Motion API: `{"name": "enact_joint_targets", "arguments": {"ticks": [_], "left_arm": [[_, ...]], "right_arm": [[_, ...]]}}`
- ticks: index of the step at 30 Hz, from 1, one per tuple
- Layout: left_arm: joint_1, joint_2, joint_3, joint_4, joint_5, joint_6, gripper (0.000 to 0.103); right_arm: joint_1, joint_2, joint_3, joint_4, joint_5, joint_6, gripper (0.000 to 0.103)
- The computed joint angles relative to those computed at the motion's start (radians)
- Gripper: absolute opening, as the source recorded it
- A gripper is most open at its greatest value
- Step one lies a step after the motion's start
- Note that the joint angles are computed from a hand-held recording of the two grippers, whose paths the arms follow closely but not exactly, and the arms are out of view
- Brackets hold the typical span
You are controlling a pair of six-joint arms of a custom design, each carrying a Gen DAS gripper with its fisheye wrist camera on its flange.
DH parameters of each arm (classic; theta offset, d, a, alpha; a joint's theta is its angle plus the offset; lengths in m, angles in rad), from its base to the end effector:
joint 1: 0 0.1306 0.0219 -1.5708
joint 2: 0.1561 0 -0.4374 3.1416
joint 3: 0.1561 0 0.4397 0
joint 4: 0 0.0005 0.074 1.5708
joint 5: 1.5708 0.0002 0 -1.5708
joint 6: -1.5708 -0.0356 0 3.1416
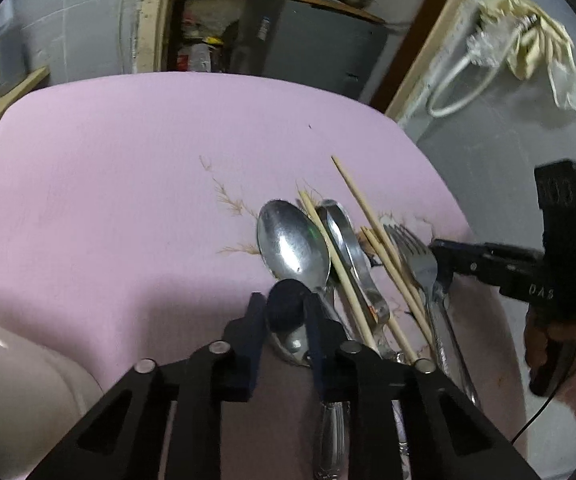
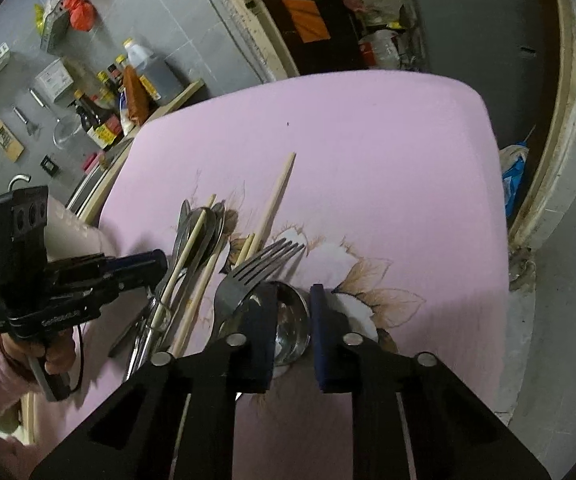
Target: Organize utensils
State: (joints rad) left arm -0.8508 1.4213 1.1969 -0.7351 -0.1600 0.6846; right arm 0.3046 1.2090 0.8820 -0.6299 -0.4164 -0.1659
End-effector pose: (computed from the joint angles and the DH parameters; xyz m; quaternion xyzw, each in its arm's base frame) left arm 0.3441 -0.3845 0.3807 0.0549 0.9493 -0.1535 0.2687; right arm 0.3871 0.1363 0.3303 -0.1269 0.9261 0.2605 0.2416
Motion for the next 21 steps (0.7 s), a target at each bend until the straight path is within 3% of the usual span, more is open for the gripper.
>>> {"name": "enact_joint_targets", "arguments": {"ticks": [6,9,14,21], "left_arm": [[-0.003,-0.001,0.024,-0.033,0.003,0.000,0.004],[-0.016,-0.012,0.032,-0.057,-0.020,0.005,0.003],[-0.058,-0.054,0.036,-0.091,-0.109,0.037,0.003],[-0.155,-0.141,0.031,-0.088,-0.341,0.042,0.002]], "right_arm": [[0.006,-0.055,-0.021,-0.016,0.022,-0.017,0.004],[0.023,-0.117,-0.039,-0.029,0.084,-0.040,0.004],[0.070,-0.247,-0.069,-0.051,0.250,-0.109,0.004],[0.218,-0.394,-0.058,-0.111,0.605,-0.220,0.004]]}}
